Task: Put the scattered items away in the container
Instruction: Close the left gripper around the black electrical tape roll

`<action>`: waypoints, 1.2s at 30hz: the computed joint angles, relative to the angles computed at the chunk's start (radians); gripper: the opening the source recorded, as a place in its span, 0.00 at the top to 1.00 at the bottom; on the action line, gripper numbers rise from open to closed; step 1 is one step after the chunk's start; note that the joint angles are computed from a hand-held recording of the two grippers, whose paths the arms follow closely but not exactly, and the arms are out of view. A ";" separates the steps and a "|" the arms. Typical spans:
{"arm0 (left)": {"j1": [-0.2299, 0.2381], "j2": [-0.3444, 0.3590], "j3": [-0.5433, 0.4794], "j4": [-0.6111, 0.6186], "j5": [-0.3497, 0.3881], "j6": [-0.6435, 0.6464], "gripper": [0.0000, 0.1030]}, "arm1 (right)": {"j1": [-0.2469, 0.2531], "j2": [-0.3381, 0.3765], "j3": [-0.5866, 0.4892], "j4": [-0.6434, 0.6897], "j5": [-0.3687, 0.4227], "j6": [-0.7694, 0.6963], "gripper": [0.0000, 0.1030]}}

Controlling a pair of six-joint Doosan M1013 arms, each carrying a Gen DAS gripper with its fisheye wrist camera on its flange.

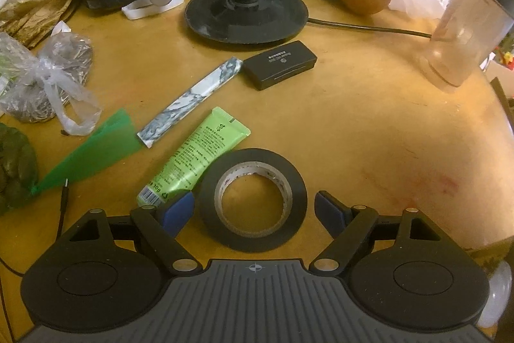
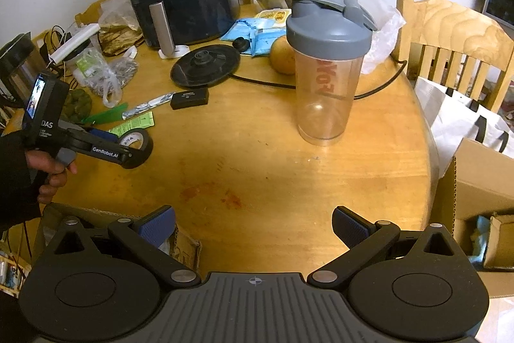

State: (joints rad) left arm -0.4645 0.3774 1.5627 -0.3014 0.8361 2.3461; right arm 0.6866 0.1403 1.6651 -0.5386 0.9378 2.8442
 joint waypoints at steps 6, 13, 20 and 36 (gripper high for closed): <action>-0.006 0.009 -0.001 0.011 -0.009 -0.011 0.27 | 0.002 -0.002 0.003 0.002 0.009 0.000 0.00; -0.012 0.003 0.010 0.031 -0.036 -0.012 0.29 | 0.002 -0.006 0.007 0.008 0.009 0.005 0.00; -0.013 0.005 0.006 0.032 -0.023 0.004 0.30 | 0.004 -0.005 0.007 0.012 0.000 -0.006 0.00; 0.015 -0.070 0.034 -0.088 -0.024 0.078 0.30 | -0.005 -0.007 0.013 0.032 -0.076 -0.043 0.00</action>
